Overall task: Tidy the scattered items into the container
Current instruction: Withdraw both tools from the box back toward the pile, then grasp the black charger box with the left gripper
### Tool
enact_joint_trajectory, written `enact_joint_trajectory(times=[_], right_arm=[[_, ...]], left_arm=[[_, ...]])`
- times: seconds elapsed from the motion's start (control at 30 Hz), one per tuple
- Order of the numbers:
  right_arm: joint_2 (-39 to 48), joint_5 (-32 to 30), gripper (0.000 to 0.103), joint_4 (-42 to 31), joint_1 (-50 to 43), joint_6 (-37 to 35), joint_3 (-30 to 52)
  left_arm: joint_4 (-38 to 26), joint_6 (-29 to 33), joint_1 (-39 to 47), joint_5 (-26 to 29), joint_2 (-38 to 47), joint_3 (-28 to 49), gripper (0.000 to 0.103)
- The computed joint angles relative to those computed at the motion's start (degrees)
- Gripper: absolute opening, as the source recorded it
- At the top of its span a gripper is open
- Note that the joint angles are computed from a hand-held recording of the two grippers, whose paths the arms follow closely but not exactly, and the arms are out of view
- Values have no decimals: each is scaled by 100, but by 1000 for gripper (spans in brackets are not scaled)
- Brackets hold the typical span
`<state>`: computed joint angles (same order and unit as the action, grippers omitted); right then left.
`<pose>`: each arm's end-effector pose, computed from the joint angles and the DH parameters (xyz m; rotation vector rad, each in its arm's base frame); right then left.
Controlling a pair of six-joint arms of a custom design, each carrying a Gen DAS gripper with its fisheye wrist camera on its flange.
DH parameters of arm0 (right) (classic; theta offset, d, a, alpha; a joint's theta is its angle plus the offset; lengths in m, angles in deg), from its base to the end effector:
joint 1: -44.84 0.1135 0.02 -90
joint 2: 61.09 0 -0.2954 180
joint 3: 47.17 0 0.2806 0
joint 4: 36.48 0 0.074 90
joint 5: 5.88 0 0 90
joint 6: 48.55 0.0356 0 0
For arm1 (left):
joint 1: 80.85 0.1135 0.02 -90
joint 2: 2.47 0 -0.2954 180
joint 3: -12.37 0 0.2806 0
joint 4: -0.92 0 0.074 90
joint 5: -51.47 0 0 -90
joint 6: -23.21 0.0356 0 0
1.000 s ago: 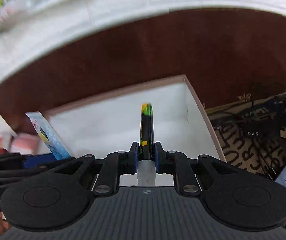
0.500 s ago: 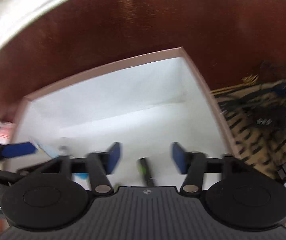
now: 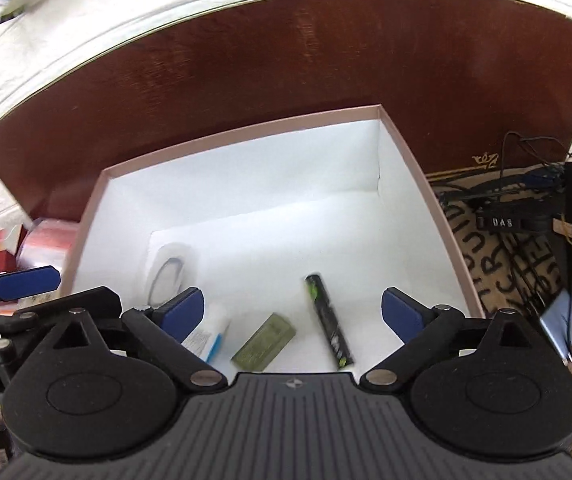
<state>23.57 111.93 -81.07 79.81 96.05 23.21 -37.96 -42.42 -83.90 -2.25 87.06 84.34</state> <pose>0.2709 0.1692 0.2481 0.5781 2.3606 0.0497 0.3403 -0.0392 0.2387 0.7944 2.2619 -0.6351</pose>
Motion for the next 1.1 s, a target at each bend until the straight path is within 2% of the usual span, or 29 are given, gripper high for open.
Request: enact_joint_trajectory(times=[0.1,0.2,0.27,0.33,0.4,0.47,0.57,0.63,0.77,0.83,0.93,1.03,1.1], right_arm=[[6,175,96,-439,443,470,236],[81,489,96,-723,1088,1038,437],[130,645,96,-709,1578,1277,484],[156,685,96,-471,2005,1352,421],[315,715,97,-311,2366,1430,491],[557,716,99,-223,2658,1448,709],[921,639,99,-148,2977,1391,1124],[1185,633,99,-219,3153,1362,1495],[1682,790,102,-51,3477,1348,1969],[1964,786,102,315,3602,1181,2047],[2463,379,102,1029,3656,816,2063],[3056,127,102,1725,3673,631,2116],[3432,141,102,1907,3689,740,2267]], left_arm=[[-295,260,468,369,-439,-282,103],[-554,802,1301,976,-1023,-757,103],[-1097,1587,2059,1532,-1168,-885,103],[-2064,2715,2880,1984,-955,-767,103],[-2965,3691,3610,2058,-640,-592,103],[-3564,4536,4266,1957,-326,-467,103],[-4056,5724,5203,1824,127,-328,103],[-4127,6146,5721,1748,417,-168,103],[-3889,6217,6465,1643,1092,322,103],[-3537,5963,6671,1612,1390,515,103],[-2938,5440,6777,1484,1764,742,103],[-2866,5163,6805,1457,2219,1145,103],[-2863,4975,6784,1459,2460,1409,103]])
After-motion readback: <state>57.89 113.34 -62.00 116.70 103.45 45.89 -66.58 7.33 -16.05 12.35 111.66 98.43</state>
